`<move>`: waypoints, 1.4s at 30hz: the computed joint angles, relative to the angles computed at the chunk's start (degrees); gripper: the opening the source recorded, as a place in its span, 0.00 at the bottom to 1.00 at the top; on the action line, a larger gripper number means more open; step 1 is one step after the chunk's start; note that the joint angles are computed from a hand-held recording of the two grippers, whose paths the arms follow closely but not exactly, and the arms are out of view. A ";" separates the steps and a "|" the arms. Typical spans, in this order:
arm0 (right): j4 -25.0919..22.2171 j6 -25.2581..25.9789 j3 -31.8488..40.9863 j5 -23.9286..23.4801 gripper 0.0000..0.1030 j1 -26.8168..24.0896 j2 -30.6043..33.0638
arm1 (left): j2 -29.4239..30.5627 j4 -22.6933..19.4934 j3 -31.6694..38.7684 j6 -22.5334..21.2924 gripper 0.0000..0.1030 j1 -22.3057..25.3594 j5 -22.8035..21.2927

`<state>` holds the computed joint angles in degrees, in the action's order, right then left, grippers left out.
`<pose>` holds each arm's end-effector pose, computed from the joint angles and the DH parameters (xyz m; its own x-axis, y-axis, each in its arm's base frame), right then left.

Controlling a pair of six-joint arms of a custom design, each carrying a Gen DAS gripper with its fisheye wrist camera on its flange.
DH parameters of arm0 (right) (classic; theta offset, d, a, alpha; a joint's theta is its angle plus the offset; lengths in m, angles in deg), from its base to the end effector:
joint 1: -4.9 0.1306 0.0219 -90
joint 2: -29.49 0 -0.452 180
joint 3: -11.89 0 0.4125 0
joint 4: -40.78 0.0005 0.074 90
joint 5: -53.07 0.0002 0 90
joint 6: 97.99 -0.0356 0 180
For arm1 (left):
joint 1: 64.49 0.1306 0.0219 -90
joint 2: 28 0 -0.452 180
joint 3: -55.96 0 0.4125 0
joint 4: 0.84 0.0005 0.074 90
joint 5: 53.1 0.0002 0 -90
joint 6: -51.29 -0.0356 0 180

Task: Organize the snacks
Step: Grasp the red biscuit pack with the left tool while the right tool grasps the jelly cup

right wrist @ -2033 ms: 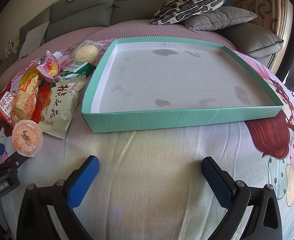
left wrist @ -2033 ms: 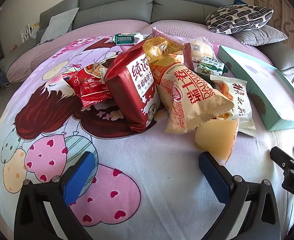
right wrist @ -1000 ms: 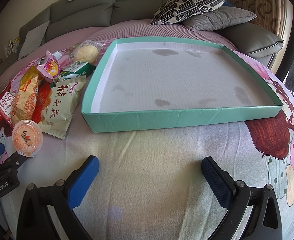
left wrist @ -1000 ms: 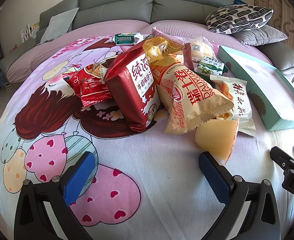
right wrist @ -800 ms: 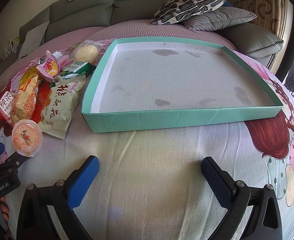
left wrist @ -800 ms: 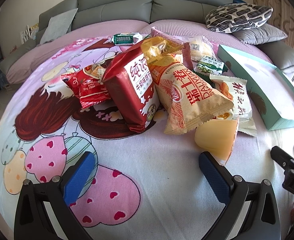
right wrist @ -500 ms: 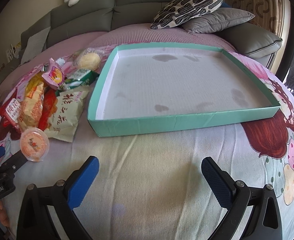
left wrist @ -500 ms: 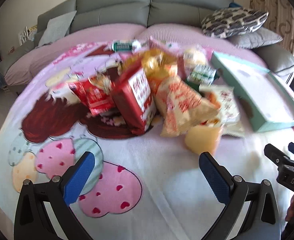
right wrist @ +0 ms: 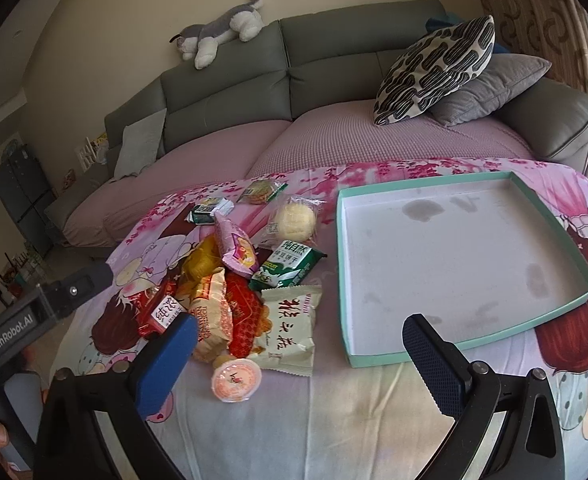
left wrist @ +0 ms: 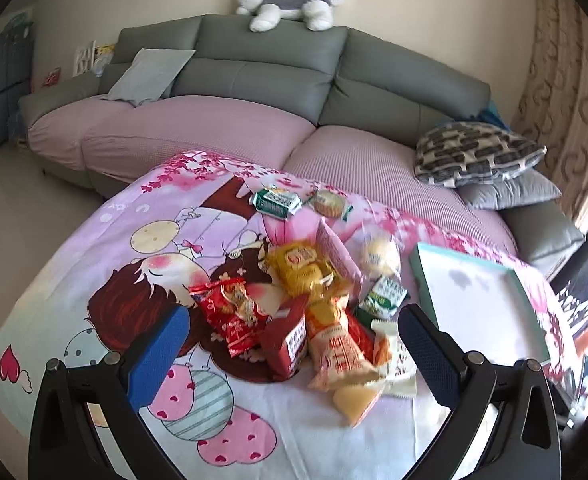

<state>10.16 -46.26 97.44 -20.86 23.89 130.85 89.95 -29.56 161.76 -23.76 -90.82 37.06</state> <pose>0.5539 0.1797 0.3828 -0.6198 0.4161 -0.6653 0.3205 0.9081 0.2694 0.6448 -0.3198 0.3712 -0.6815 0.0494 -0.7301 0.2791 0.9399 -0.1968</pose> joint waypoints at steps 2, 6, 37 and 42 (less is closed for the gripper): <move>-0.85 1.17 1.62 -1.20 1.00 0.21 1.39 | 1.22 -3.43 2.37 -0.18 1.00 -0.29 -3.37; -2.59 3.08 3.56 -2.87 1.00 0.62 3.75 | 3.96 -9.59 6.61 0.65 1.00 -0.15 -6.44; -8.85 3.59 7.99 -10.86 0.69 2.07 12.08 | 9.06 -10.76 7.40 0.31 0.85 0.31 0.32; -6.72 3.83 7.22 -11.24 0.55 2.39 11.92 | 9.28 -9.60 7.34 -0.35 0.66 0.15 1.61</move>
